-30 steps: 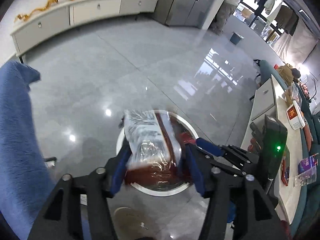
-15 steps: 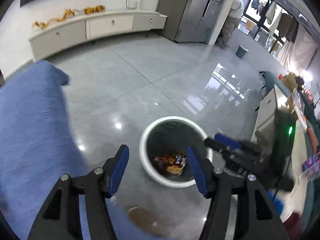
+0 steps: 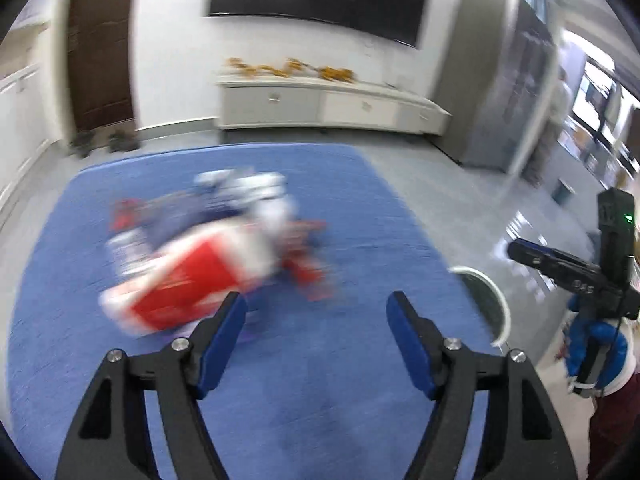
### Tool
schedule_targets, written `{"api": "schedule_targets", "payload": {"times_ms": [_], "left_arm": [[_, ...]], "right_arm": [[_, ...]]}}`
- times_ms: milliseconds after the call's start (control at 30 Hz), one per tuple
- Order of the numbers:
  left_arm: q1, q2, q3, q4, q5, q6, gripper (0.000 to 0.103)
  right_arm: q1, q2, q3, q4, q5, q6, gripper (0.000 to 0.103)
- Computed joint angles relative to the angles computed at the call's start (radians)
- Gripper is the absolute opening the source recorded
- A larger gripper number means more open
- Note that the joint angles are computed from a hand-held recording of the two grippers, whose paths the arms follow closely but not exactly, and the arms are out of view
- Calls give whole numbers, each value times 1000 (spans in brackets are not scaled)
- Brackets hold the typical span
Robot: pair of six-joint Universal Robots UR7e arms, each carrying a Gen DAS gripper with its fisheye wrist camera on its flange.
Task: Collect trash
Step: 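Grasp the white paper cup with the left tool while the right tool grasps the red plastic bag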
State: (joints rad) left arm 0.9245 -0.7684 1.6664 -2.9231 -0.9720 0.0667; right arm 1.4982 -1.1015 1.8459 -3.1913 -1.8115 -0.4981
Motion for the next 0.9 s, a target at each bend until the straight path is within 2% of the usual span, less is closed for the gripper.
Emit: {"api": "schedule_targets", "payload": {"times_ms": [100,200,267,433,700,833,900], "left_arm": [[60,-75,52,-20,-5,-4,72],[119,-120,72,-39,-51,12,73],[154,-130,66,-45,-87,25,74],[226,-100,2,-32,-205,58,76],[264,1,-139,40,-305,125,76],[263,0,-135,78,-390,161,76],[252,-3,-109,47,-369,178,75]], "right_arm": [[56,46,-28,30,-22,-5,46],[99,95,-66,64,-57,-9,50],[125,132,-104,105,-77,-5,58],[162,212,-192,162,-119,-1,64],[173,341,-374,278,-145,33,69],[174,415,-460,329,-174,26,69],[171,446,-496,351,-191,26,67]]}}
